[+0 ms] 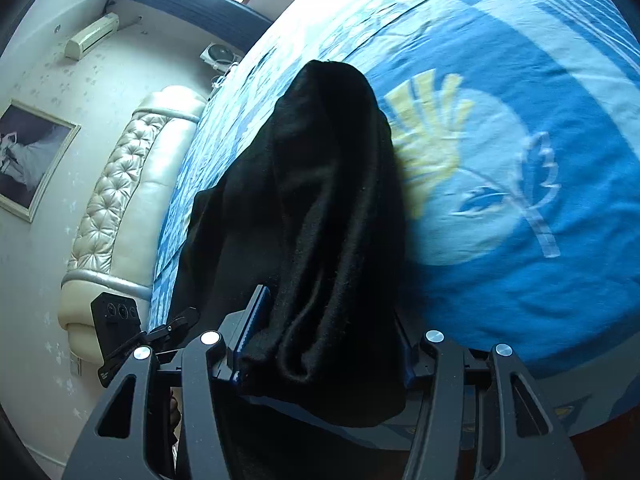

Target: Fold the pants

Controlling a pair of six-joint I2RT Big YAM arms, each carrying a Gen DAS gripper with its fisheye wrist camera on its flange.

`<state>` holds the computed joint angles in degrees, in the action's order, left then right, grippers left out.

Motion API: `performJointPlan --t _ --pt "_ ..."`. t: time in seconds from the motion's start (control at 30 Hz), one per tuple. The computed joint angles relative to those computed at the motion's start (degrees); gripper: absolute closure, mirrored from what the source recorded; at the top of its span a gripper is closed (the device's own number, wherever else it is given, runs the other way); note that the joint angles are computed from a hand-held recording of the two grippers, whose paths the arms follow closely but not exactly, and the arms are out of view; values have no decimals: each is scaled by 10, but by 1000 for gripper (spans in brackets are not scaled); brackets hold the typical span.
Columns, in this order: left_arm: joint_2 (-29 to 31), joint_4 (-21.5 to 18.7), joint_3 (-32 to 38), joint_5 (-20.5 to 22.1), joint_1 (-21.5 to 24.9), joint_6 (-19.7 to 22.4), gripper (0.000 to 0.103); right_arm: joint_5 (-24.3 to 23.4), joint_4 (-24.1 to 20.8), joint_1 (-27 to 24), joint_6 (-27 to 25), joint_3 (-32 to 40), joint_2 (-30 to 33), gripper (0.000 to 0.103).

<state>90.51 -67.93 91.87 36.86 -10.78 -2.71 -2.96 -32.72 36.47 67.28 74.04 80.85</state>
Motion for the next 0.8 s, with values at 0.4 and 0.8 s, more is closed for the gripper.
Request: performJointPlan --t 0.4,0.8 --pt "-8 -31 15 -35 53 39 69 -43 -7 12 -27 107 101 49" --pt "-6 -57 27 -39 111 76 68 -73 10 19 -36 159 159 49"
